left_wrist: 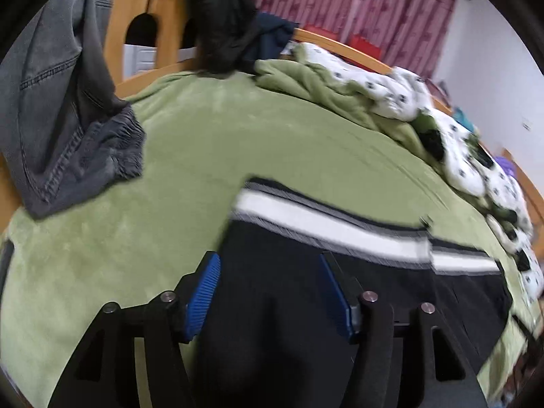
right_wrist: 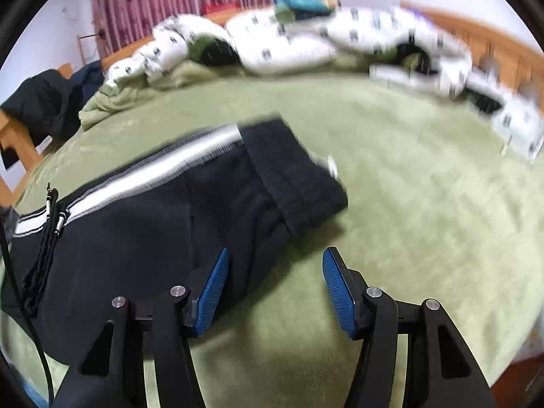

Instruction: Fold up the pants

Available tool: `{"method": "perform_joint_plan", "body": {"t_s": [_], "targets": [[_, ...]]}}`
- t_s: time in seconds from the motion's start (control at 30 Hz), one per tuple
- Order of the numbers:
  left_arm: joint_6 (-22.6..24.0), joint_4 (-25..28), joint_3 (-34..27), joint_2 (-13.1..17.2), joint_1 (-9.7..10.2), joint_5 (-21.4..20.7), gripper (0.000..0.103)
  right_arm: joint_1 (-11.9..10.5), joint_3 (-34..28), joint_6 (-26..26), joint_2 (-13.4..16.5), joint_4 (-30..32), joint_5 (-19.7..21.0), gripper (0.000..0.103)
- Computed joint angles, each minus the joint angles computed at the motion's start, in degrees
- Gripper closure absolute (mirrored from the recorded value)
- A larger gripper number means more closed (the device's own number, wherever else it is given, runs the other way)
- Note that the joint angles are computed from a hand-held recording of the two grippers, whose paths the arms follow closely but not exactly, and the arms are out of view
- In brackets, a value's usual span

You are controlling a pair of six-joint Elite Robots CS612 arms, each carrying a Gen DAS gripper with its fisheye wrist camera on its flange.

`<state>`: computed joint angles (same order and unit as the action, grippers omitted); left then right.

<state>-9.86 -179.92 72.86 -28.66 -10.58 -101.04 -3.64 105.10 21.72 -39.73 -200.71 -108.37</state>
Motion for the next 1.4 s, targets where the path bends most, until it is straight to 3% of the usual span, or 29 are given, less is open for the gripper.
{"method": "perform_joint_plan", "body": {"t_s": [0.13, 0.17, 0.23, 0.3, 0.37, 0.47, 0.63, 0.77, 0.83, 0.87, 0.93, 0.97, 1.0, 1.07, 1.2, 1.33, 1.4], "targets": [[4.17, 1.04, 4.81, -0.28, -0.9, 0.69, 0.041, 0.71, -2.29, -3.79, 2.02, -5.28, 3.32, 0.045], [5.35, -0.33, 5.74, -0.05, -1.31, 2.41, 0.042, 0.7, -3.02, -3.99, 2.43, -3.19, 4.17, 0.045], [9.3, -5.52, 8.49, -0.93, -2.45, 7.05, 0.04, 0.7, -5.35, -2.58, 3.24, 6.87, 4.36, 0.045], [11.16, -7.77, 10.12, -1.88, -2.8, 7.93, 0.039, 0.96, -7.27, -3.25, 4.32, 12.39, 2.75, 0.044], [8.99, -9.16, 11.1, -2.25, -2.28, 6.13, 0.039, 2.22, -7.86, -5.56, 4.36, 12.46, -1.94, 0.044], [3.13, -9.19, 11.86, -2.39, -0.71, 2.38, 0.039, 3.03, -6.79, -4.81, 2.93, 11.25, -2.53, 0.049], [-0.24, -10.07, 11.78, -1.69, 0.64, 3.31, 0.038, 5.52, -6.68, -7.72, 1.74, 3.67, 3.55, 0.049], [-1.93, -8.24, 10.86, -0.86, 2.19, 0.26, 0.038, 7.57, -9.54, -6.42, 2.8, 4.45, 14.53, 0.049], [-2.95, -8.54, 10.5, -0.46, 3.02, -2.42, 0.038, 8.52, -11.63, -5.85, 3.84, 6.64, 18.07, 0.049], [-3.47, -9.24, 10.59, -0.34, 3.31, -3.23, 0.038, 9.06, -12.96, -5.56, 4.59, 8.0, 19.03, 0.051], [-2.97, -10.19, 10.82, -0.26, 3.46, -2.94, 0.038, 9.89, -15.15, -4.91, 5.89, 10.42, 19.58, 0.068], [-2.28, -10.66, 11.09, -0.31, 3.35, -2.24, 0.038, 10.39, -15.64, -4.75, 6.39, 11.13, 19.9, 0.095], [-1.57, -11.05, 11.31, -0.34, 3.27, -1.68, 0.038, 10.6, -16.19, -4.62, 6.69, 12.1, 20.1, 0.1], [-0.64, -11.51, 11.54, -0.42, 3.28, -1.44, 0.038, 10.84, -15.57, -3.63, 6.46, 10.01, 18.98, 0.101], [-0.15, -12.38, 11.68, -0.34, 3.66, -2.48, 0.038, 8.82, -11.66, 1.38, 4.76, 3.92, 26.92, 0.103], [-1.6, -12.02, 10.99, -0.02, 4.17, -4.24, 0.038, 9.55, -13.45, -1.24, 5.35, 14.49, 23.58, 0.103], [-2.02, -11.88, 10.75, 0.04, 4.24, -4.59, 0.038, 9.32, -13.77, -0.42, 5.87, 14.96, 25.0, 0.102]]}}
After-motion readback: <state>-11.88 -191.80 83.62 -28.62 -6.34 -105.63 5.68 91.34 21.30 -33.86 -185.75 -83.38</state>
